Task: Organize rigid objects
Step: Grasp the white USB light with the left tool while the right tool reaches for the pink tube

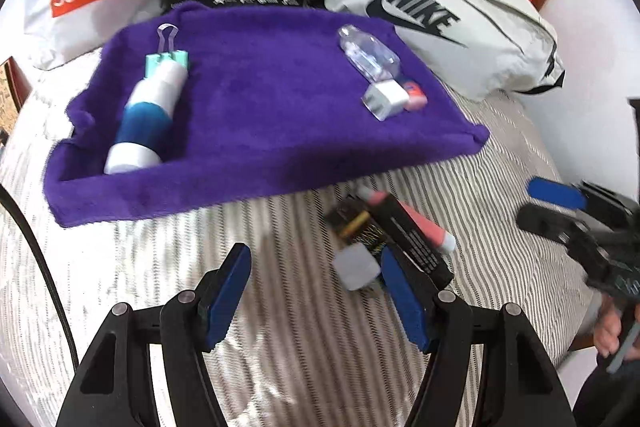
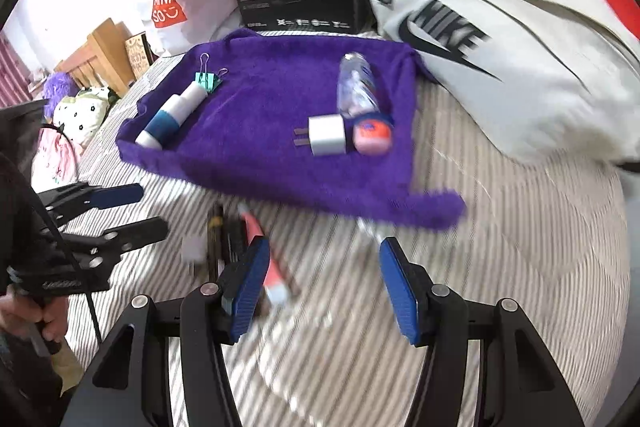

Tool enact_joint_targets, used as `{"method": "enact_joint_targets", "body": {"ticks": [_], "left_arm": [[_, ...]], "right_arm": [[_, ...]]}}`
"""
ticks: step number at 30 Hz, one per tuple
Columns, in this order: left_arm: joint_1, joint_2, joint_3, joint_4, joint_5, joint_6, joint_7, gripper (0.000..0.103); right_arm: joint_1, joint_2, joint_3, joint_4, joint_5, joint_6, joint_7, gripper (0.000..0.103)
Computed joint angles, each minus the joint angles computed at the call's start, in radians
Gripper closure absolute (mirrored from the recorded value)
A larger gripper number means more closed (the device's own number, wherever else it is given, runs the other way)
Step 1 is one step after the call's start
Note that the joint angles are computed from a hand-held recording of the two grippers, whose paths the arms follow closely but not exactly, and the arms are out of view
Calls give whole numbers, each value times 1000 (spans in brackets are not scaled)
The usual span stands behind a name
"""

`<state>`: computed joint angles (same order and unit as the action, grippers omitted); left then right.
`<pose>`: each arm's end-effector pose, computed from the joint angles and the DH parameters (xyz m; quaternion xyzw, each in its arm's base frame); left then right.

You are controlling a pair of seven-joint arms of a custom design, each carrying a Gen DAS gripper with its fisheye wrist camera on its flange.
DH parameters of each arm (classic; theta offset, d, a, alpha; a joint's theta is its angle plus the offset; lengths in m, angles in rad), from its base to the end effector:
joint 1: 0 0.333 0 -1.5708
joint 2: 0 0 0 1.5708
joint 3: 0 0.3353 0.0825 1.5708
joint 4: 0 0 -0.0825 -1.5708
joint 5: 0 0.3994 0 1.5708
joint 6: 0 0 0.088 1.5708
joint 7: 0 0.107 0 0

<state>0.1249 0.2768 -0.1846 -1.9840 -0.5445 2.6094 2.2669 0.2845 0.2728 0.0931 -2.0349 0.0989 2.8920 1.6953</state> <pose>0.6484 -0.0211 0.3718 -0.5679 0.7817 -0.2511 0.0578 0.6106 0.2321 0.3860 -0.7266 0.6228 -0.1147 0.2664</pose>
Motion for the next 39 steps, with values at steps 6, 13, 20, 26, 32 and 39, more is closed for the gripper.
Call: {"method": "enact_joint_targets", "body": {"ticks": [6, 13, 20, 26, 32, 39], "left_arm": [[-77, 16, 48, -27, 203, 76, -155, 37], [-58, 8, 47, -75, 340, 173, -253, 37], [-34, 15, 10, -82, 321, 214, -235, 48], [-27, 11, -6, -90, 299, 229, -179, 77], [-14, 9, 16, -77, 294, 195, -204, 77], [27, 12, 2, -71, 212, 183, -175, 77]], "right_arm": [[-13, -87, 14, -134, 55, 53, 1, 46], [-35, -114, 51, -198, 146, 98, -66, 46], [-62, -70, 103, -163, 286, 95, -205, 46], [-64, -9, 116, -102, 301, 119, -266, 46], [-54, 72, 117, -5, 210, 108, -317, 47], [73, 147, -23, 86, -36, 50, -214, 59]]}}
